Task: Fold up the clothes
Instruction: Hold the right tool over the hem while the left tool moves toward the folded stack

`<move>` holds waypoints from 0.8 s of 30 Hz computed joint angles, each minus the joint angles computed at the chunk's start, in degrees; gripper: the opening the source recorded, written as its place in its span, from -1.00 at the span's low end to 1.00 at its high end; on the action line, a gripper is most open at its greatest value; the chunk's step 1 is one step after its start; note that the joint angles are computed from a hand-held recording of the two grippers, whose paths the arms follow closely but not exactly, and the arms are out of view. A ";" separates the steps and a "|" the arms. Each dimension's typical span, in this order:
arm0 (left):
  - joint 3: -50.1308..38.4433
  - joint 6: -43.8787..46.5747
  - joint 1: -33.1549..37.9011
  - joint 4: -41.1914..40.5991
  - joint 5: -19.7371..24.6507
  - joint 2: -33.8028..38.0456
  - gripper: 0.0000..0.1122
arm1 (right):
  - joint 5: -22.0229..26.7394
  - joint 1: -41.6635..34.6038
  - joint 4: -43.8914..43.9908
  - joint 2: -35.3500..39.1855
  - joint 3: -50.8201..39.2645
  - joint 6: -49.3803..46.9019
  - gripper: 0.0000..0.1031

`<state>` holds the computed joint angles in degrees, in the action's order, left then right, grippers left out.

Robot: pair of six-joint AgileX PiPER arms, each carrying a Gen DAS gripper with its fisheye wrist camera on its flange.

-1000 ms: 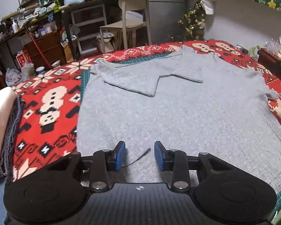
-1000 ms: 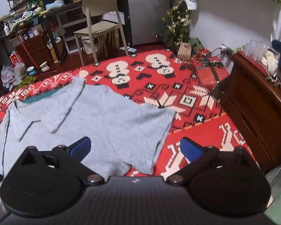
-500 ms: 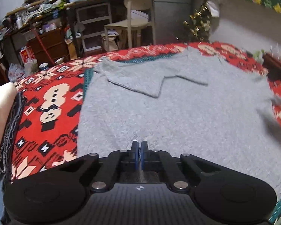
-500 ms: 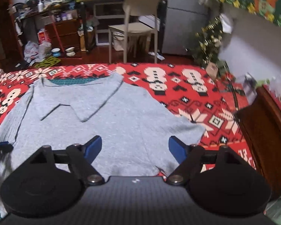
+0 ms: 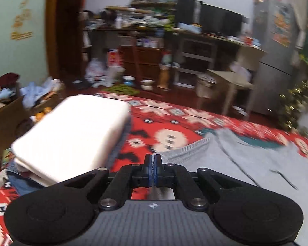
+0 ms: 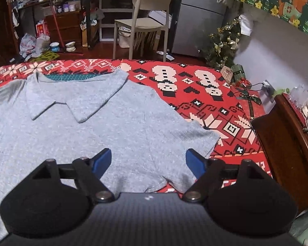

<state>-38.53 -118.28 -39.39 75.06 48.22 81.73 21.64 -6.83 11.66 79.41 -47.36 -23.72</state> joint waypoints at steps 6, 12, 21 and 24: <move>-1.89 2.20 7.38 -0.51 -1.77 3.40 -0.96 | -0.91 1.86 -5.94 1.03 0.22 5.34 0.62; -3.02 5.72 11.92 -3.36 -5.27 6.64 -0.96 | -1.27 2.13 -9.49 2.85 -0.40 9.26 0.62; -5.23 8.49 12.67 -3.29 -5.90 11.37 -0.82 | -2.24 1.17 -5.82 3.52 -0.42 6.22 0.75; -5.06 9.72 12.04 -4.19 -6.04 10.67 -0.72 | -1.12 0.03 -1.28 3.96 -1.15 2.92 0.77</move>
